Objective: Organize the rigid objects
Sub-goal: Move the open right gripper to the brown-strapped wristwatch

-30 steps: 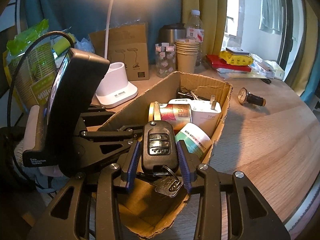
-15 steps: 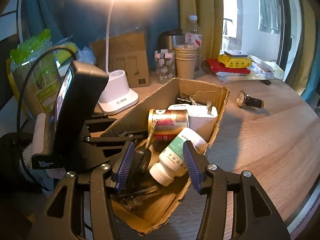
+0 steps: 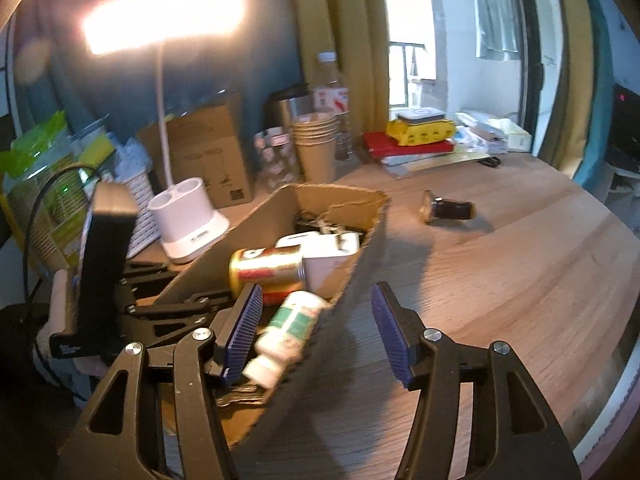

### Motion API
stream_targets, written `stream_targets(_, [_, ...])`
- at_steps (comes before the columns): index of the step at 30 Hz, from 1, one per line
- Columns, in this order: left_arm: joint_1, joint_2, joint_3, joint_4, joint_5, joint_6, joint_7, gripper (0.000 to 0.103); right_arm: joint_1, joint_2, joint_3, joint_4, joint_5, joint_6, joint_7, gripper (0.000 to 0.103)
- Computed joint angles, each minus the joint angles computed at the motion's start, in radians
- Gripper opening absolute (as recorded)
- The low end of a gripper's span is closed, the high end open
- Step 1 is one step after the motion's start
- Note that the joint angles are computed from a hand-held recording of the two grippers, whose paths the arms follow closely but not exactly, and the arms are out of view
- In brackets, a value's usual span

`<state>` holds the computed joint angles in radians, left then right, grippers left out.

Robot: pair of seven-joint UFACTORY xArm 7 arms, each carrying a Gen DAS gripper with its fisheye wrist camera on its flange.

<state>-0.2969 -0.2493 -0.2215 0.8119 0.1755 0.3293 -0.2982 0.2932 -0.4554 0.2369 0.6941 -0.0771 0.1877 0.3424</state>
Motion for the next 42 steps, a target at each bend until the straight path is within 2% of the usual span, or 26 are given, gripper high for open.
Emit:
stream_targets(9, [0.0,0.0,0.0,0.0,0.001,0.0,-0.001,0.017,-0.096,-0.01,0.011,-0.007,-0.047,-0.01,0.041,0.06])
stream_targets(17, [0.0,0.0,0.0,0.0,0.002,-0.001,-0.002,0.017,-0.194,0.052,0.039,0.035,-0.137,-0.009,0.076,0.06])
stream_targets(25, [0.0,0.0,0.001,0.0,0.001,0.0,-0.001,0.017,-0.22,0.129,0.024,0.093,-0.201,-0.001,0.081,0.061])
stream_targets(28, [0.0,0.0,0.001,0.0,0.001,0.0,-0.001,0.017,-0.234,0.168,0.025,0.13,-0.237,0.005,0.093,0.068])
stream_targets(31, [0.0,0.0,0.001,0.0,0.0,0.0,0.0,0.017,-0.218,0.221,0.0,0.179,-0.247,0.02,0.079,0.07])
stream_targets(33, [0.0,0.0,0.0,0.0,0.001,-0.001,-0.001,0.017,-0.166,0.261,-0.051,0.214,-0.188,0.04,0.008,0.076])
stream_targets(35, [0.0,0.0,0.0,0.0,0.001,-0.001,-0.001,0.017,-0.126,0.305,-0.091,0.259,-0.115,0.071,-0.066,0.078])
stream_targets(42, [0.0,0.0,0.0,0.0,0.001,-0.001,-0.001,0.017,-0.123,0.445,-0.119,0.412,-0.141,0.146,-0.058,0.078])
